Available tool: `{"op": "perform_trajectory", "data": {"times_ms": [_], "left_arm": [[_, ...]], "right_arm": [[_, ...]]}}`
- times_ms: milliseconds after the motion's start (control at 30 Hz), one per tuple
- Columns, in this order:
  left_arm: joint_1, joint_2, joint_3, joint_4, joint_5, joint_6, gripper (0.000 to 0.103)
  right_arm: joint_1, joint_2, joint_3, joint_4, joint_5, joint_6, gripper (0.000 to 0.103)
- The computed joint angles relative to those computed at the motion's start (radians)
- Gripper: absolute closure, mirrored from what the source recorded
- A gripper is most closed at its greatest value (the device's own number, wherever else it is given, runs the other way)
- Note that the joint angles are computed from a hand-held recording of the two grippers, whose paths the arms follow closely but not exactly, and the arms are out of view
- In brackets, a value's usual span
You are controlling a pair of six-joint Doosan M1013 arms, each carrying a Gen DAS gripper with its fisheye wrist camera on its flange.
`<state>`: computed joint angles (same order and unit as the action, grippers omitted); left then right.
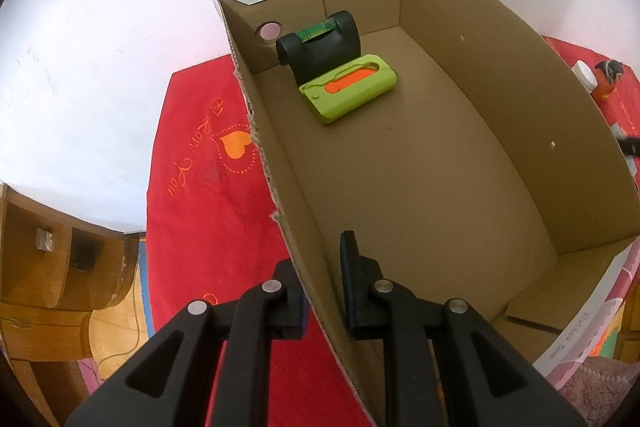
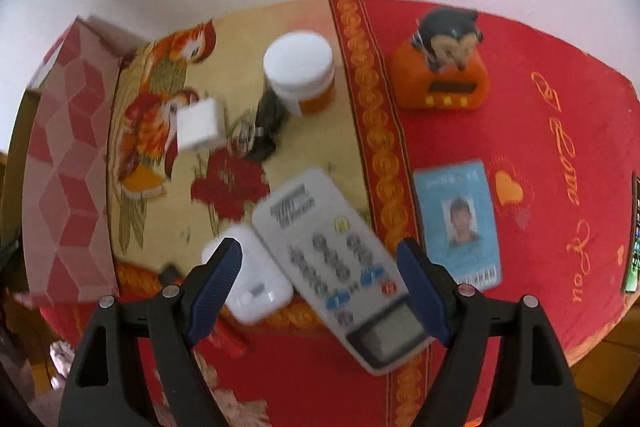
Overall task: Organize objects
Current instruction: 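Move the right tool to the white jar and grasp it, then carry the white jar into the box and open the right tool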
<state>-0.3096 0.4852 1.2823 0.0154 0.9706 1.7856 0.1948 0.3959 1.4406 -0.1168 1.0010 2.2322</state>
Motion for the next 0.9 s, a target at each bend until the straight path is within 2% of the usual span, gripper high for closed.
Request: {"op": "perform_trajectory", "data": {"times_ms": [200, 300, 633, 800, 900], "left_arm": [[0.000, 0.005, -0.005, 0.000, 0.002, 0.000, 0.091], [0.002, 0.007, -0.010, -0.003, 0.004, -0.001, 0.091], [0.011, 0.007, -0.010, -0.009, 0.003, 0.002, 0.091], [0.013, 0.007, -0.006, -0.010, -0.002, 0.003, 0.091], [0.010, 0.006, -0.003, 0.003, -0.011, 0.002, 0.091]], "right_arm": [[-0.013, 0.045, -0.068, -0.070, -0.019, 0.052, 0.021], [-0.027, 0.066, -0.095, -0.059, -0.017, 0.078, 0.024], [-0.047, 0.110, -0.153, -0.035, 0.026, 0.075, 0.059], [-0.038, 0.108, -0.165, -0.065, 0.035, 0.077, 0.061], [-0.022, 0.065, -0.140, -0.107, 0.012, 0.099, 0.061]]}}
